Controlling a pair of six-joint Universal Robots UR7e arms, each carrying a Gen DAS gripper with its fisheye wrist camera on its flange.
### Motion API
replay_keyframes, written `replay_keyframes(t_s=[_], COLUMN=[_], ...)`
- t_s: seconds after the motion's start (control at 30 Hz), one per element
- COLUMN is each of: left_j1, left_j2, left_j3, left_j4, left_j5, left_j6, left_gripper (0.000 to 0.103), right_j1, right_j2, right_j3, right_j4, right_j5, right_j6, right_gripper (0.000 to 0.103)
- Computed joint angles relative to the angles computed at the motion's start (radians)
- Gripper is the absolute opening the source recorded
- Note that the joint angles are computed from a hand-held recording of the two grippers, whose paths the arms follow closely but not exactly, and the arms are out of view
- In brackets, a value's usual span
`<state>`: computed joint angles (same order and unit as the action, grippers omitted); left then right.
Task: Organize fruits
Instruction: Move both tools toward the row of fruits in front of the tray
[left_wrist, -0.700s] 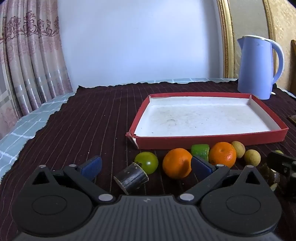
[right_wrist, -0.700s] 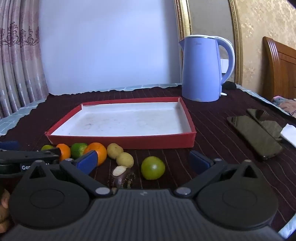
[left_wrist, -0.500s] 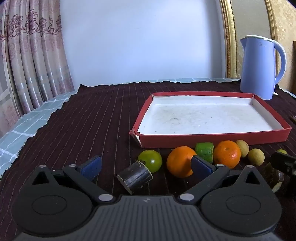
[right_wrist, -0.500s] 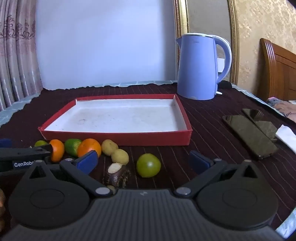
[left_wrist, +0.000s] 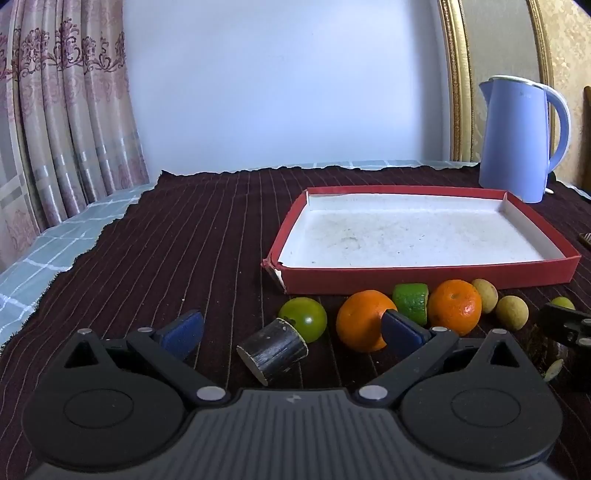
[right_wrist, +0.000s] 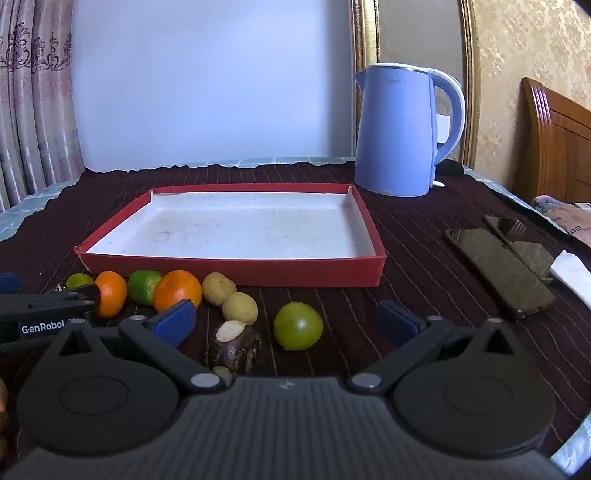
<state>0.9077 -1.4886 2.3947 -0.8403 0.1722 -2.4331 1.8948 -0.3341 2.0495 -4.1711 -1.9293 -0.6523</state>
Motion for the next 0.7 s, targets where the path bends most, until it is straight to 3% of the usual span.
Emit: replay_keyframes(t_s=[0.17, 0.3, 0.5, 0.7], left_j1=[-0.016, -0.036, -0.078, -0.098], left_j2=[-0.015, -0.009, -0.032, 0.033], left_j3=[0.017, -0.006, 0.031, -0.015], left_j4=[-0.017, 0.172, 0.118, 0.376], left_j5=[0.004, 0.019, -0.012, -0.009], left_j6=[0.016, -0.145, -0.079, -0.349], left_gripper=[0.103, 0.103, 0.103, 0.103], right_j1=[-0.001, -0.008, -0.023, -0.045], right_j2=[0.002, -0.005, -0.021, -0.037], right_j3=[0.002, 0.015, 0.038, 0.061], right_j4=[-0.013, -0.032, -0.062, -0.060], right_j5=[0.006, 0.031, 0.045, 0.061], right_j6=[-0.010, -0.019, -0.033, -0.035], right_gripper=[0.103, 0.103, 0.103, 0.103])
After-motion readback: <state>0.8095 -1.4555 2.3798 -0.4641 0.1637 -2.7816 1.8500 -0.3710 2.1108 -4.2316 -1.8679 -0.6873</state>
